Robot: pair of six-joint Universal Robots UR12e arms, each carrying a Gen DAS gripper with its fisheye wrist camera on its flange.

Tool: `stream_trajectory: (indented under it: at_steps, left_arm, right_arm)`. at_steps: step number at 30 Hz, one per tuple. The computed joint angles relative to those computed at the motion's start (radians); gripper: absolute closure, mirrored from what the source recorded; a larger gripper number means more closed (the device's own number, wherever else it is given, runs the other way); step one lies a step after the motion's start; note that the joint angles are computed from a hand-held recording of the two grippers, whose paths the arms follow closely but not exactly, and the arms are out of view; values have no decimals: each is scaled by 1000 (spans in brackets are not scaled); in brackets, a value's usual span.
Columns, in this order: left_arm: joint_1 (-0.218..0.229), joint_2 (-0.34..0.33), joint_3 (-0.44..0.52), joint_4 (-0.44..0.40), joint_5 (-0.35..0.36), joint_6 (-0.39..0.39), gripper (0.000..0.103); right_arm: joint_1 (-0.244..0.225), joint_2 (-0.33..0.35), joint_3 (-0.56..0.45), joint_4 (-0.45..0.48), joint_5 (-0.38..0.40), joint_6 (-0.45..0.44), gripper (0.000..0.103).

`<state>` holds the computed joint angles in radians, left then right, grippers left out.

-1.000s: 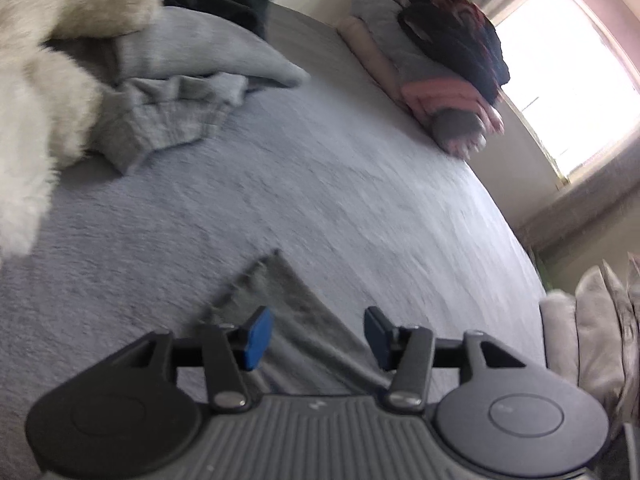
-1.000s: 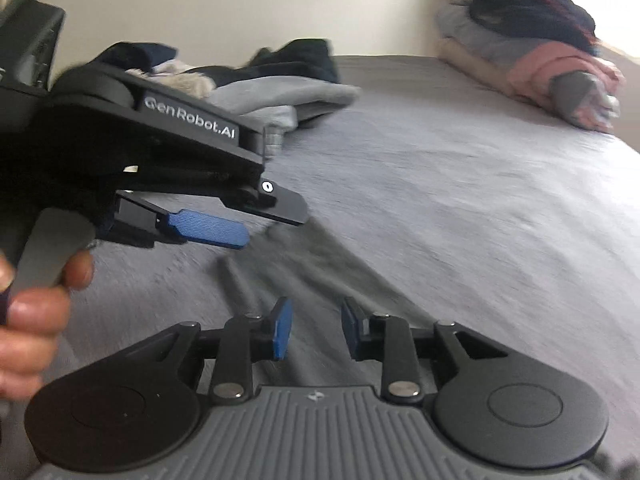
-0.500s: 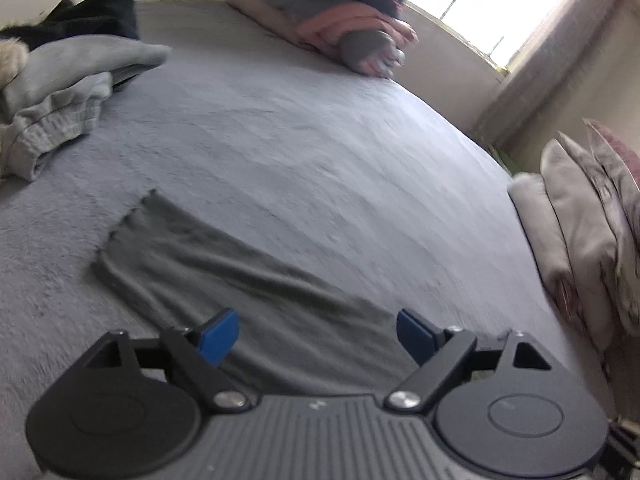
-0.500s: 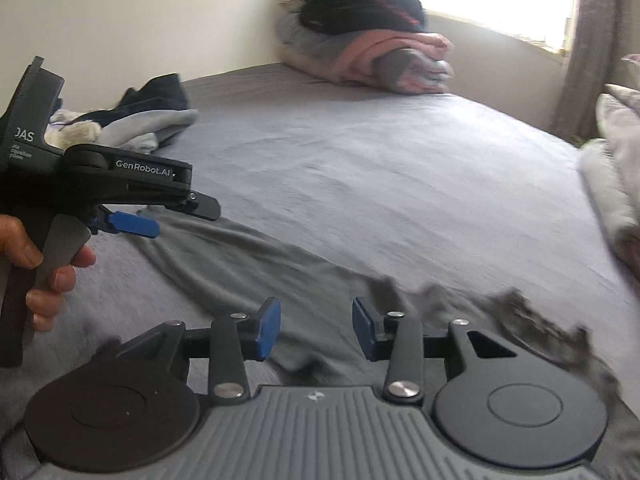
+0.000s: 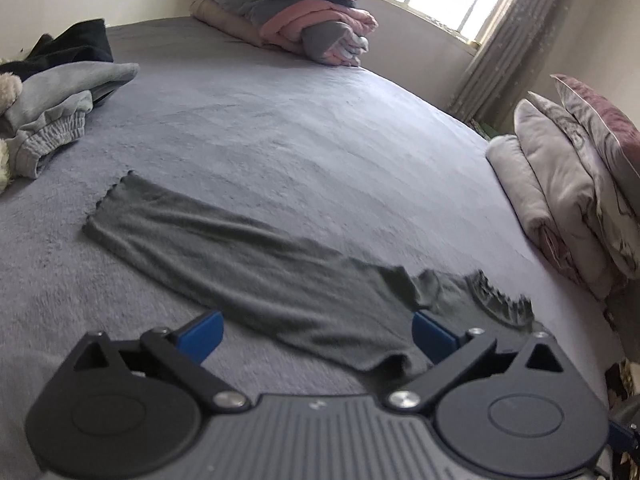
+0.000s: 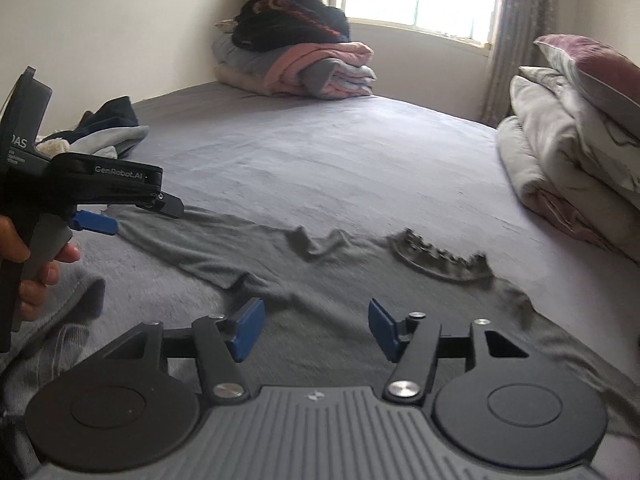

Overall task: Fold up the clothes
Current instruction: 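Release the fabric and move both open grippers over the spread top, then grasp the sleeve lying beside the pillows with the right gripper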

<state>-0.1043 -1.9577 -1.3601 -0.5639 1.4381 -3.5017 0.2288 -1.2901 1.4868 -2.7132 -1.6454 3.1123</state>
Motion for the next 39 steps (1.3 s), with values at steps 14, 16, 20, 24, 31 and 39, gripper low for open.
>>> stream_trajectory:
  at_steps: [14, 16, 20, 24, 31, 39]
  left_arm:
    - [-63, 1, 8, -58, -2, 87, 0]
    - [-68, -5, 15, -64, 3, 93, 0]
    - [-73, -14, 23, -86, -12, 90, 0]
    - [-81, -23, 29, -89, -1, 100, 0]
    - [-89, -36, 36, -79, -12, 100, 0]
    - [-91, -55, 55, -87, -39, 89, 0]
  right_arm:
    - [-42, -60, 110, -4, -94, 75, 29]
    - [-54, -65, 123, -20, -92, 77, 29]
    - [-76, -73, 142, -40, -102, 93, 28]
    - [-101, -81, 165, -46, -125, 127, 28]
    - [-142, -95, 198, -35, -195, 191, 28]
    - [-196, -127, 240, -46, -232, 300, 28]
